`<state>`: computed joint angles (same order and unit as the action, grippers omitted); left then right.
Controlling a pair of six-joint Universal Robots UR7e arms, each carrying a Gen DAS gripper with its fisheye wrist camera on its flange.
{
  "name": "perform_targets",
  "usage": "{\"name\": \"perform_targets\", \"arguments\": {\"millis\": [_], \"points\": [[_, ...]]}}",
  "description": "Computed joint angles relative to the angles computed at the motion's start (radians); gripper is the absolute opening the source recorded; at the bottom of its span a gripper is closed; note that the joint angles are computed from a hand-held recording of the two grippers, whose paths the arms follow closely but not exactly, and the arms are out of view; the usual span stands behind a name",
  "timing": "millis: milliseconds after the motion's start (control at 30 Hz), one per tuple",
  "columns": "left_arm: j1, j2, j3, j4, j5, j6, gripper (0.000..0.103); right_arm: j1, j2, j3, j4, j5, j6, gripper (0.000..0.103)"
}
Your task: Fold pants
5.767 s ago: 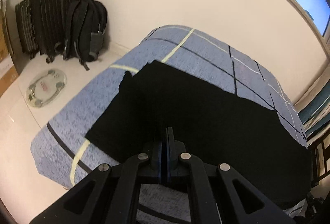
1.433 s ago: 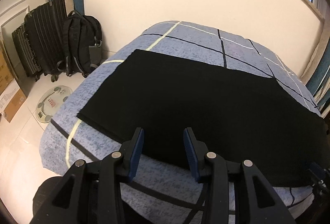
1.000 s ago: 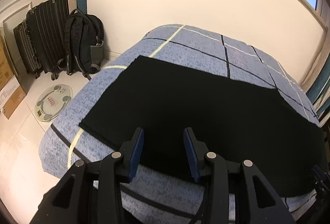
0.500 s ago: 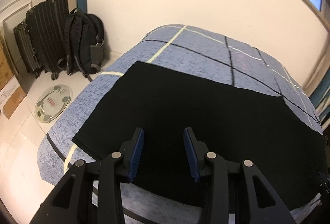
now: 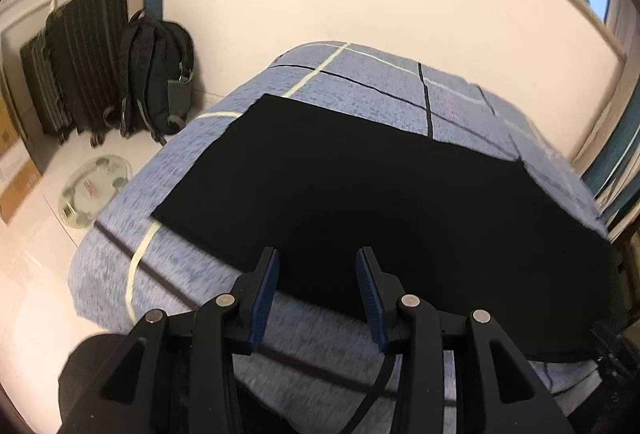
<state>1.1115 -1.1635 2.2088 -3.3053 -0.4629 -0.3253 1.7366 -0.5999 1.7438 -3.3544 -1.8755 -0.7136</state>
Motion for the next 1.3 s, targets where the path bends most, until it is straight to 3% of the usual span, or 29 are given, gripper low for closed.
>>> {"name": "perform_targets", "arguments": {"millis": [167, 233, 500, 600, 667, 733, 800, 1033, 1300], "points": [[0.027, -0.044, 0.058, -0.063, -0.042, -0.103, 0.057, 0.009, -0.011, 0.016, -0.022, 0.008, -0.011, 0.038], [0.062, -0.052, 0.057, -0.086, -0.11, -0.126, 0.057, 0.012, -0.013, 0.018, -0.018, 0.005, -0.013, 0.038], [0.146, 0.015, -0.005, -0.369, -0.228, -0.009, 0.058, 0.02, -0.014, 0.013, -0.024, -0.008, -0.008, 0.038], [0.16, 0.027, -0.024, -0.399, -0.247, 0.008, 0.056, 0.022, -0.016, 0.012, -0.023, -0.01, -0.009, 0.039], [0.154, 0.027, -0.031, -0.389, -0.222, 0.014, 0.044, 0.023, -0.016, 0.012, -0.024, -0.01, -0.009, 0.038], [0.155, 0.018, -0.036, -0.358, -0.211, 0.008, 0.021, 0.021, -0.018, 0.011, -0.02, -0.006, -0.005, 0.038], [0.156, 0.002, -0.035, -0.325, -0.22, -0.002, 0.011, 0.018, -0.022, 0.01, -0.019, 0.001, -0.002, 0.038], [0.089, -0.026, -0.048, -0.32, -0.226, 0.137, 0.008, 0.002, -0.035, 0.015, -0.022, 0.03, 0.022, 0.039], [0.019, 0.022, -0.161, -0.211, -0.314, 0.317, 0.008, -0.025, -0.058, 0.035, -0.041, 0.071, 0.056, 0.039]]}}
